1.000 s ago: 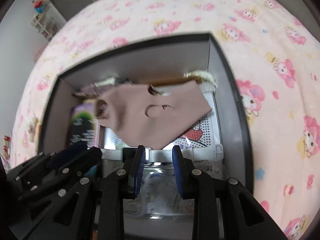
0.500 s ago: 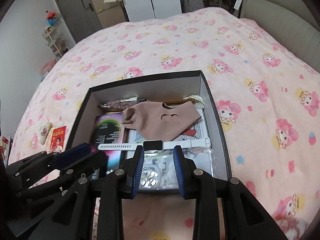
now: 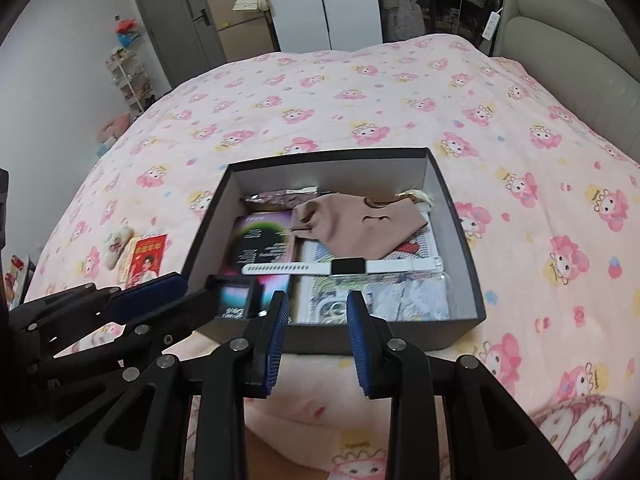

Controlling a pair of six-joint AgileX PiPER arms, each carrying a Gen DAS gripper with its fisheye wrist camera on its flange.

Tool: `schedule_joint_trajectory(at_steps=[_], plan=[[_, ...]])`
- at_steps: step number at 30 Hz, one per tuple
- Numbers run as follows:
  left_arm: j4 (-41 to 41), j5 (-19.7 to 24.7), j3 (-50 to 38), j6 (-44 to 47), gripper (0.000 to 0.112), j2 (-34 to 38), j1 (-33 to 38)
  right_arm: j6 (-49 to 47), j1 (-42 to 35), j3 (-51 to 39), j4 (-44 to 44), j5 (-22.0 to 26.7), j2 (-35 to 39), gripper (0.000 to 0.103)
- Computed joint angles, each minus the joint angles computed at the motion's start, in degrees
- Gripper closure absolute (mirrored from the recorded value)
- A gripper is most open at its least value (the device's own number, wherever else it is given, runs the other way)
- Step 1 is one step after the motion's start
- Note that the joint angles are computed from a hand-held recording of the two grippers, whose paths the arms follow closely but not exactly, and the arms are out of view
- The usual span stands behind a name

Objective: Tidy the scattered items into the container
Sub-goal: 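Withdraw the left gripper from the box toward the red envelope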

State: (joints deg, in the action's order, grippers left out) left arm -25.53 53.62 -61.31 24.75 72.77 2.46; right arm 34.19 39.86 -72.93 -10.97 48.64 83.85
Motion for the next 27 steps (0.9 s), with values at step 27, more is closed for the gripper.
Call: schedule_joint_trajectory(at_steps=[27], plan=[[-10.6, 12.54, 1.39, 25.5, 0.087, -1.16, 36.51, 6.2, 20.12, -22.89, -9.76, 10.35, 16.36, 0.077]])
